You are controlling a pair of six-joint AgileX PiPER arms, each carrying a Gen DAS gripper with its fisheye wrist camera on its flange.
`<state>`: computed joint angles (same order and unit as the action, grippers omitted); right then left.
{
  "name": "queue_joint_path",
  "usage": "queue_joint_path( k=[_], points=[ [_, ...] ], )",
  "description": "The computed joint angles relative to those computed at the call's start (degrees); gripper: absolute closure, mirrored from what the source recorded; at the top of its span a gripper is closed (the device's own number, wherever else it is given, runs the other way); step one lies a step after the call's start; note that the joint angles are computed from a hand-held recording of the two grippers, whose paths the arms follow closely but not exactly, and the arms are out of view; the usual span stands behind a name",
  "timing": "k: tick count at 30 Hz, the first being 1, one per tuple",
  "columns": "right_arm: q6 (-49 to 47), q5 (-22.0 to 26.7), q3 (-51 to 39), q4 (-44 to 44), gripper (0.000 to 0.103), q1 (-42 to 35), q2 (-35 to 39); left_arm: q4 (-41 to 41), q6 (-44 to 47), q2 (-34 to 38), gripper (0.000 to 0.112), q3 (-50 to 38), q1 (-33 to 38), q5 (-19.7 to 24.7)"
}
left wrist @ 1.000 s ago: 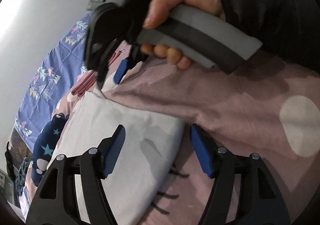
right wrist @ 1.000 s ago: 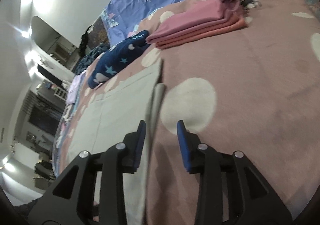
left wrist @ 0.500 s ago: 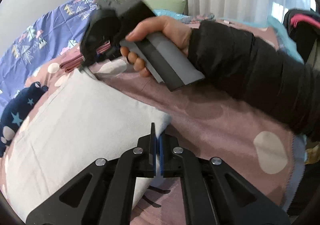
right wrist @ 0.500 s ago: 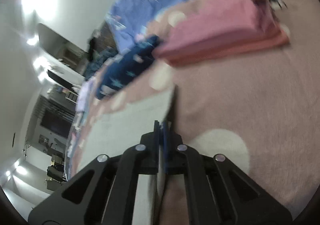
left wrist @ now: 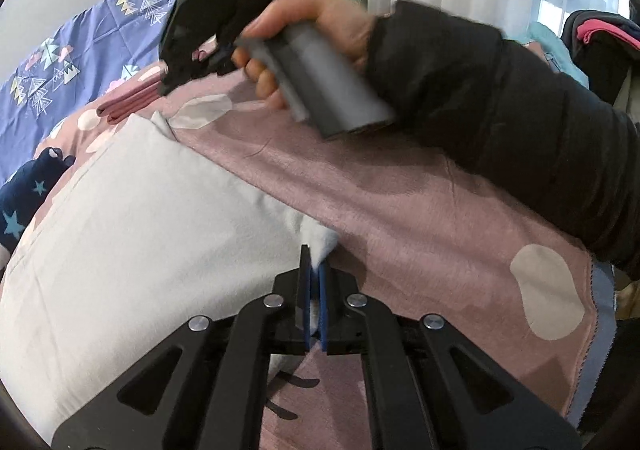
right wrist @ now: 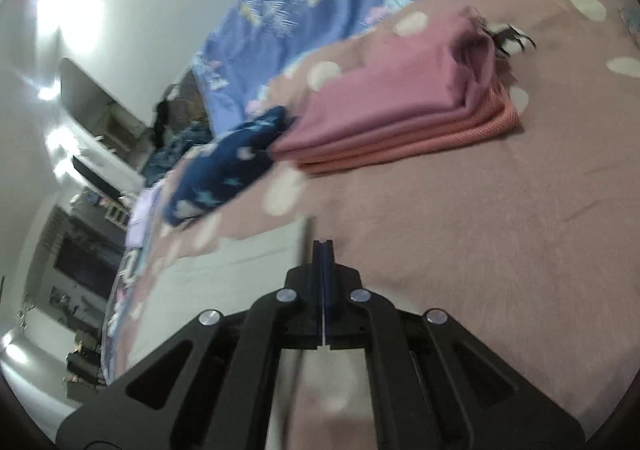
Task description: Fold small clothes
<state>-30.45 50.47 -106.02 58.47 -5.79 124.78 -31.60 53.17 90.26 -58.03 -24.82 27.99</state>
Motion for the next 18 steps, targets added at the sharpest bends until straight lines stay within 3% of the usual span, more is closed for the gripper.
queue_joint_path(
  k=[3, 5, 6, 7, 8, 10, 12, 13, 14, 15, 18],
  points=[
    [-7.52, 4.55, 5.16, 4.46, 0.097, -0.28, -3.8, -1.79, 2.08, -0.23, 0.11, 0.53, -0.08, -0.12],
    [-8.14, 5.91, 6.86, 1.11, 0.087, 1.96, -5.17, -3.31, 3.71, -0.63, 0.108, 1.09, -0.39, 0.2],
    [-5.02, 4.61, 6.05, -3.84, 0.086, 3.93, -4.83, -3.42, 4.0, -0.69, 0.107, 1.18, -0.64, 0.58],
    [-2.78, 1.02, 7.03, -9.57, 0.101, 6.02, -4.19, -3.7, 4.73, -0.64, 0.107, 1.31, -0.85, 1.18],
    [-1.92, -3.66, 8.94, -14.14, 0.103, 7.93, -4.43, -3.69, 4.97, -0.81, 0.107, 1.69, -1.14, 1.16],
    [0.42, -6.58, 10.22, -16.41, 0.103, 8.99, -5.65, -3.38, 4.61, -1.76, 0.107, 2.64, -1.35, 1.71],
    [3.51, -7.64, 11.69, -16.93, 0.103, 8.96, -7.84, -4.54, 4.93, -3.85, 0.098, 3.99, -0.54, 3.75],
    [5.14, -8.91, 13.57, -18.12, 0.1, 9.54, -10.05, -5.15, 5.08, -5.66, 0.086, 5.2, 0.26, 4.02],
    [7.61, -10.59, 15.86, -21.49, 0.087, 10.3, -12.78, -5.71, 5.47, -7.58, 0.076, 6.65, 0.96, 3.54],
    [9.75, -12.72, 18.05, -25.19, 0.08, 11.32, -15.31, -7.62, 7.51, -10.26, 0.076, 8.71, 2.59, 3.32],
    [8.77, -17.38, 25.0, -28.32, 0.078, 13.4, -22.43, -13.21, 13.75, -16.86, 0.072, 13.44, 11.12, 7.35]
  ],
)
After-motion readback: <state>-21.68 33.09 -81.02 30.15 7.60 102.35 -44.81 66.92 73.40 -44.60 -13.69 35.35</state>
